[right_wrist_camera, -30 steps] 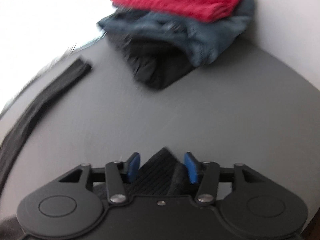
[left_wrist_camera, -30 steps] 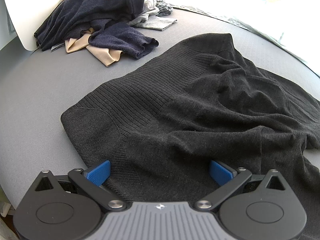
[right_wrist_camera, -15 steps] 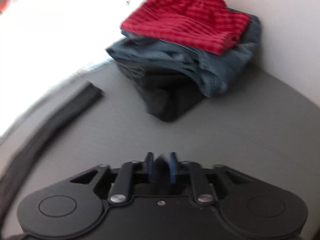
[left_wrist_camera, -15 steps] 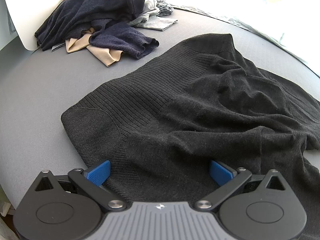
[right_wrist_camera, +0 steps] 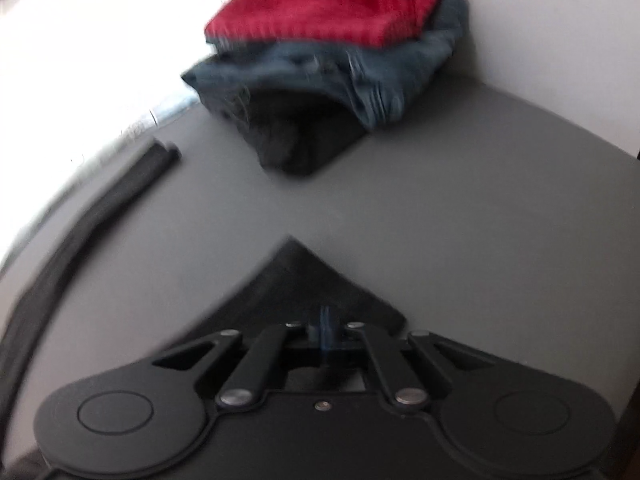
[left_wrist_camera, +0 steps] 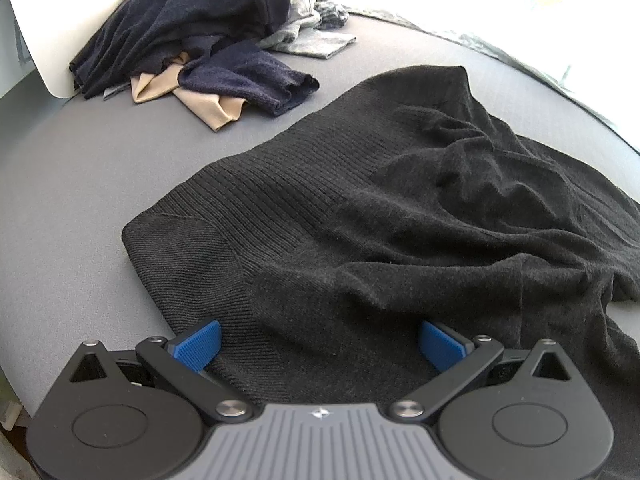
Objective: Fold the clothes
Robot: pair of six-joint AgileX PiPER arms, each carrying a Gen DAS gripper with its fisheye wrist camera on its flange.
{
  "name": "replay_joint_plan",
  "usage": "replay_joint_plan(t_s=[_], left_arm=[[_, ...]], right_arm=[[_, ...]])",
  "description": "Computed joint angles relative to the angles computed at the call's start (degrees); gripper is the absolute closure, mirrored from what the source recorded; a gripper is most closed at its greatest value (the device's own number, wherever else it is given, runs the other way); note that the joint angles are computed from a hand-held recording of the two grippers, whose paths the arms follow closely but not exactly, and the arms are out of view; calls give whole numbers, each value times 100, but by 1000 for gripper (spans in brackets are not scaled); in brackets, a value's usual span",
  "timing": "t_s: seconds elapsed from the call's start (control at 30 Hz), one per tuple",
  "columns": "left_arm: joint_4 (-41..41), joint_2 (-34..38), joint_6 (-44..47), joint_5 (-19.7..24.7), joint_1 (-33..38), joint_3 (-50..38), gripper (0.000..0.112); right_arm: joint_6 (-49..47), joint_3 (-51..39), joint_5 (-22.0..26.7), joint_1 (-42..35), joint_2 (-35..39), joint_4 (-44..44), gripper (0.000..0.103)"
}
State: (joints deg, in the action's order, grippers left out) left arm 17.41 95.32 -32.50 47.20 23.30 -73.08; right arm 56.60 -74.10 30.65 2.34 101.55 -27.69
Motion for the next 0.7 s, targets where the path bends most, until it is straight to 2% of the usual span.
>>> replay_joint_plan(t_s=[0.1,0.17,0.3,0.4,0.47,0.6,0.7], left_arm=[[-358,170,389,431,146,-425,9],[-352,122,319,475,214,-466,9],[-497,103,365,665,414,-605,9],[-764,35,615,536,559,-606,9],[-700,99,636,551,517,-732,9],[-798,349,806,533,463,-1165,9],[-960,629,1004,430,442,-1574,9]], right_arm=[[1227,-173,585,275,-85,-1470,103],[1395,-361,934,246,-132,-1792,103],[410,-962,1444,-86,124,-1272,103],[-172,-1058,1122,-263,173,-485,99],[-537,-1160,926,-278,270,23,94],[-794,-1726,996,84,750,200,83],[-1524,-2509,1111,197,1291,863,69]])
